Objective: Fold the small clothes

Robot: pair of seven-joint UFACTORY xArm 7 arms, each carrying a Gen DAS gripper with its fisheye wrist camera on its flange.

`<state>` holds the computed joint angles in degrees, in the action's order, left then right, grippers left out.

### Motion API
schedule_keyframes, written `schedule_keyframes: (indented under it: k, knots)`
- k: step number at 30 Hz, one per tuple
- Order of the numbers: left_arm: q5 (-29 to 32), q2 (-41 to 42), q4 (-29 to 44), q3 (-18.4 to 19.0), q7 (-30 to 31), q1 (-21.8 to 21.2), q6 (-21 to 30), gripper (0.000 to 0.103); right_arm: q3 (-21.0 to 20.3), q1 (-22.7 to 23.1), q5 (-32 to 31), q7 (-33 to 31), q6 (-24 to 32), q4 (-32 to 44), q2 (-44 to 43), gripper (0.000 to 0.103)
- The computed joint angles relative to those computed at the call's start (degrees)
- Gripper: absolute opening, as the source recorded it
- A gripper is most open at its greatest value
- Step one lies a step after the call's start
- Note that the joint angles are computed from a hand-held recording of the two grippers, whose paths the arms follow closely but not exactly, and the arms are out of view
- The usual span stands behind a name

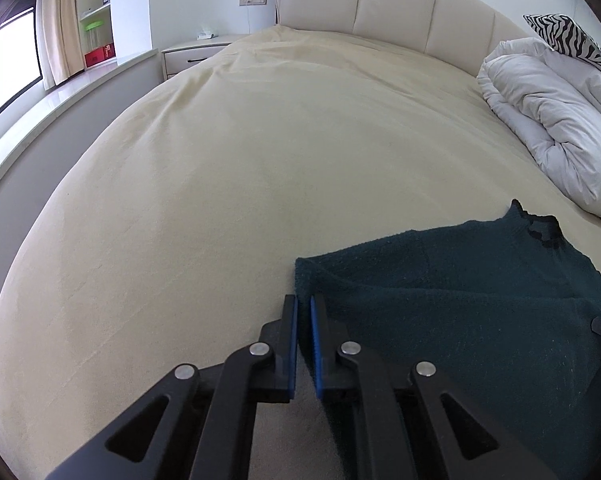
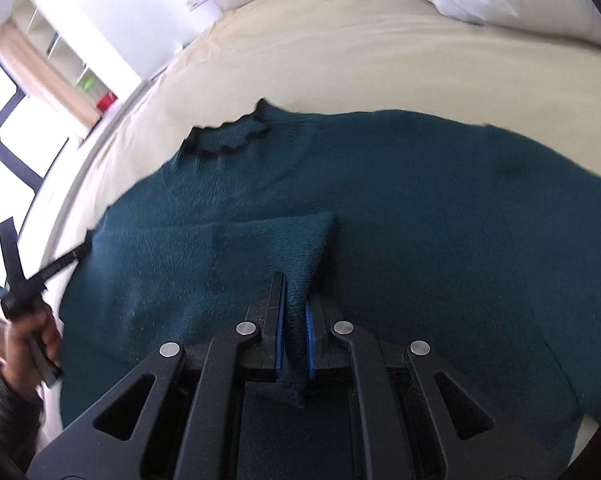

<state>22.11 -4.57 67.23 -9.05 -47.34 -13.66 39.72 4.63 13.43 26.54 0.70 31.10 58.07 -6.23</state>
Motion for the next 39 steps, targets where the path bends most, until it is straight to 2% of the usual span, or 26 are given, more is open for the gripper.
schedule_keyframes:
  k: [5,7,10,11,14,15,16,17,18,20,21,22,23,24,25,26,27,29,32,34,38,39]
  knots:
    - [0.76,-0.14,-0.42,-0.08,-1.72,0.28,-0.26,0.008,1.4,-1.16,-10.73,7.11,-4.19,0.22,-1.55,0.004]
    - [1.87,0.1,-0.28,-0.3,-2.32,0.17,-0.09,0.008,1.03,-1.5,-12.78,8.49,-4.13,0.78,-1.08,0.003]
    - [3.69,-0.11,-0.34,-0.59,-3.43,-0.09,0.33,0.012,-0.73,-1.25,-8.23,4.34,0.93,2.38,0.57,0.003]
    - [3.81,-0.42,-0.67,-0.58,-3.76,-0.14,-0.04,0.013,-0.05,-1.95,-7.05,3.6,0.96,1.74,0.06,0.003]
    - [4.02,-1.88,-1.12,-1.02,-6.22,-0.16,1.03,0.021,-2.34,0.07,4.69,-2.9,-2.2,-1.26,-2.43,0.008]
    - [4.99,-2.64,-1.25,-1.44,-7.45,-0.15,1.46,0.021,-2.78,0.57,7.84,-5.02,-3.29,-1.74,-2.96,0.022]
    - [6.63,-3.47,-1.44,-2.08,-8.99,-0.12,1.9,0.021,-2.61,0.62,8.6,-5.2,-4.43,-2.07,-3.37,0.047]
    - [8.14,-4.19,-1.56,-2.75,-10.33,-0.12,2.59,0.024,-2.23,0.56,8.38,-4.46,-5.66,-2.46,-3.76,0.064]
    - [9.74,-4.92,-1.83,-3.46,-11.79,-0.11,3.06,0.026,-2.06,0.74,8.31,-4.48,-6.5,-2.58,-3.91,0.071]
    - [12.02,-5.39,-1.85,-4.71,-13.29,-0.31,4.09,0.032,-1.01,0.04,5.31,-3.4,-4.87,-1.34,-3.39,0.071]
    - [12.13,-4.78,-1.33,-4.95,-12.31,-0.64,4.77,0.032,-1.74,0.97,6.26,-3.89,-4.51,-1.08,-3.42,0.071]
    - [12.11,-3.49,-0.21,-5.18,-10.71,-1.12,6.28,0.032,-3.57,3.2,6.59,-4.27,-4.61,-1.05,-3.45,0.066]
    - [11.75,-2.07,0.87,-5.16,-9.36,-1.64,7.73,0.032,-3.02,3.02,4.51,-3.44,-3.42,-0.11,-2.61,0.062]
    - [11.25,-1.58,0.67,-4.8,-9.22,-2.07,7.86,0.033,-0.3,0.45,0.04,-1.07,-0.4,1.54,-1.14,0.046]
    - [10.77,-1.35,0.22,-4.37,-9.51,-2.36,7.71,0.035,0.27,0.1,-3.51,0.99,3.35,3.29,0.36,0.033]
    - [10.26,-1.35,-0.39,-3.82,-9.63,-2.48,6.87,0.035,0.0,0.75,-6.28,2.62,5.47,4.45,1.71,0.028]
    - [9.82,-1.53,-1.02,-3.33,-9.49,-2.53,5.85,0.035,2.13,-0.76,-10.78,4.71,5.19,4.28,1.92,0.02]
    - [9.53,-1.69,-1.48,-2.94,-9.21,-2.55,5.12,0.036,1.81,-0.04,-12.67,6.1,3.71,3.7,1.25,0.009]
    - [10.67,-1.6,-1.57,-3.13,-9.87,-2.68,5.27,0.036,1.79,0.13,-12.89,7.39,-0.2,2.61,-0.59,0.006]
    - [11.65,-1.44,-1.64,-3.3,-10.71,-2.8,5.51,0.036,1.13,0.4,-10.78,6.98,-1.86,2.59,-1.31,0.006]
    - [12.32,-1.32,-1.79,-3.26,-11.37,-3.1,5.48,0.037,0.61,0.24,-10.01,5.99,3.0,3.47,1.51,0.006]
    - [12.54,-1.28,-1.81,-3.35,-11.64,-3.21,5.62,0.037,0.39,0.12,-8.38,4.24,1.32,1.75,0.43,0.005]
